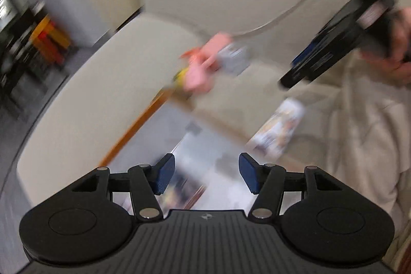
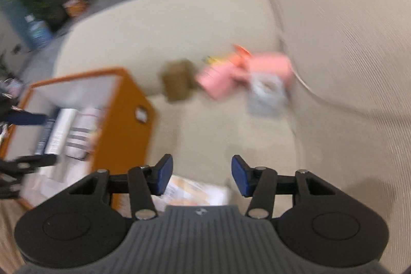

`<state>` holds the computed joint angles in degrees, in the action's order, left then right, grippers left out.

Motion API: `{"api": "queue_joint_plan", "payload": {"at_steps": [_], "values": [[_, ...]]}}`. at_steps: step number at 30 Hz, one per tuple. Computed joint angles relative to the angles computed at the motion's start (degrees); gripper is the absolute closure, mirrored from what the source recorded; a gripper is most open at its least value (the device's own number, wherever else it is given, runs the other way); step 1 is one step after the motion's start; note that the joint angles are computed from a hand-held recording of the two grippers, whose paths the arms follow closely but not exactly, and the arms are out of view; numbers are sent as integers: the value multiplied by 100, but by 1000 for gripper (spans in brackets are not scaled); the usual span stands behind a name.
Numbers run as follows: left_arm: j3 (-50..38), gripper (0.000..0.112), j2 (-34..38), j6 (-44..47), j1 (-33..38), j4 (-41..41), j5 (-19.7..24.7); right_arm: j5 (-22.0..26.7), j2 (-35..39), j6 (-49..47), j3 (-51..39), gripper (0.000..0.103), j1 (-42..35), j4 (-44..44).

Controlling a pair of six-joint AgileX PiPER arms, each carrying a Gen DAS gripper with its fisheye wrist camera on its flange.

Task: Organize rigid objects
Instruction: 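Grasp the white lotion tube with the left gripper while the right approaches the brown cardboard box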

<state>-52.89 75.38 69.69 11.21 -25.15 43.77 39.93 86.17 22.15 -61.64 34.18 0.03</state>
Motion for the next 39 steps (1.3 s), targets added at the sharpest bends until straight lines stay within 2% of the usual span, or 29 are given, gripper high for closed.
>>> {"api": "queue_joint_plan", "payload": {"at_steps": [2,6,8,10,14,16,18,20,23,24,26,28,33,39], "values": [[-92,44,155,-67,-533,46,-28,5,-40,201,199,53,-153,-47],[-338,44,745,-769,-1609,761,-185,-144,-283,-405,436,53,-699,938],[-563,44,1207,-1084,-2034,1145,-251,88,-217,-178,235,53,-636,427],[-794,44,1646,-1396,-2299,1463,-265,357,-92,-149,24,50,-651,60],[-1324,44,2483,-1837,-2563,1966,-130,429,-11,-1068,157,51,-1321,1268],[-1597,44,2806,-2107,-2660,2273,66,219,-12,-1007,242,51,-1306,1277],[-1844,43,3090,-2189,-2718,2394,326,98,-9,-1172,277,51,-1324,1440],[-2099,43,3267,-1933,-2658,2174,691,55,69,-1295,267,51,-1418,1629],[-2206,45,3471,-2042,-2760,2348,784,48,91,-1806,320,51,-1728,2324],[-2248,55,3556,-2094,-2787,2393,839,11,111,-1959,347,51,-1804,2550],[-2237,65,3663,-2239,-2827,2460,775,-34,162,-2143,382,51,-1909,2875],[-2155,67,3656,-2320,-2823,2469,667,-10,241,-2237,353,51,-1949,3040],[-1914,85,3407,-2794,-2500,2131,420,-102,352,-2140,284,51,-1807,2900],[-1797,86,2971,-2996,-1663,1113,262,-248,356,-2017,236,51,-1520,2538]]}}
